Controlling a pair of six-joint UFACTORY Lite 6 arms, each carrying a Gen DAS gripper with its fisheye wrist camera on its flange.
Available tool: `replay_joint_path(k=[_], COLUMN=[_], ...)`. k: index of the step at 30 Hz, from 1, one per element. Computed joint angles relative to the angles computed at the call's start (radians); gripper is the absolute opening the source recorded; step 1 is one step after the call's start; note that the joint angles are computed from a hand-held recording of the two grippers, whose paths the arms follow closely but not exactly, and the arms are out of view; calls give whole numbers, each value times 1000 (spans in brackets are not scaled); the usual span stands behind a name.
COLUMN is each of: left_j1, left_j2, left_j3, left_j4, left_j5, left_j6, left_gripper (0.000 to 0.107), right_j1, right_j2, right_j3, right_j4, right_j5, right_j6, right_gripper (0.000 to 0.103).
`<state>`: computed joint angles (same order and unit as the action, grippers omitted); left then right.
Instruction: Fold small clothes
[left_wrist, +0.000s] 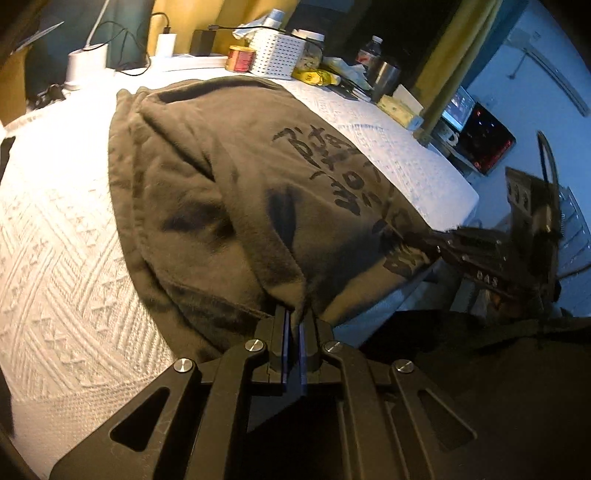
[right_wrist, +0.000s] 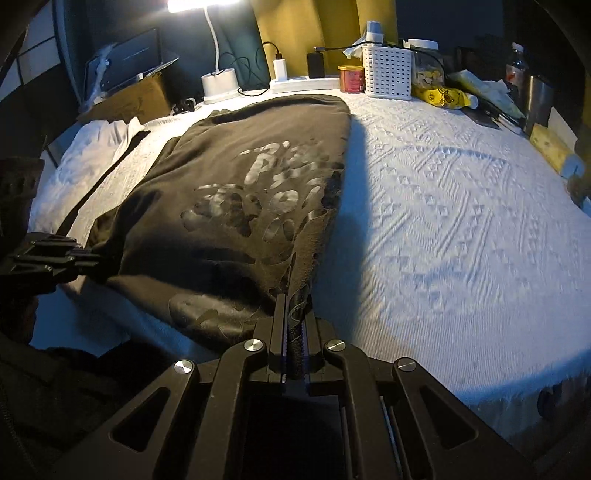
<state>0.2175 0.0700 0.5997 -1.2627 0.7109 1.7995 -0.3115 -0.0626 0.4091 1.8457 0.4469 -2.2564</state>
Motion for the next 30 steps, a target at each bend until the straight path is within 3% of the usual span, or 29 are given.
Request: replay_joint_path(k=[19,20,23,24,26,27,30], left_j1=[-79,-80,-73,-66,-73,-86,-121], left_j2=[-74,-67,-46,-35,-1,14,63], left_j3=[11,23,52,67,108,125,177], left_j4=[0,-7,-55,-64,-57,-49,-16], left_j5=[-107,-114,-139,-128,-126,-144,-195], left_j6=[-100,-109,-110,-116,-150,-168,-231], left_gripper=[5,12,58,65,65,65,65], right_j1=[-2,-6,-14,-15,-17,-19,-30], right_j2=[17,20,27,28,35,39,63], right_j3=[19,24,36,42,57,64,95], right_j4=[-74,-92,-146,-168,-214,-227,-249], right_j5=[19,23,29,28,27,27,38], right_j6=[75,89,129,147,181,190,208], right_gripper=[7,7,7,8,9,17,56])
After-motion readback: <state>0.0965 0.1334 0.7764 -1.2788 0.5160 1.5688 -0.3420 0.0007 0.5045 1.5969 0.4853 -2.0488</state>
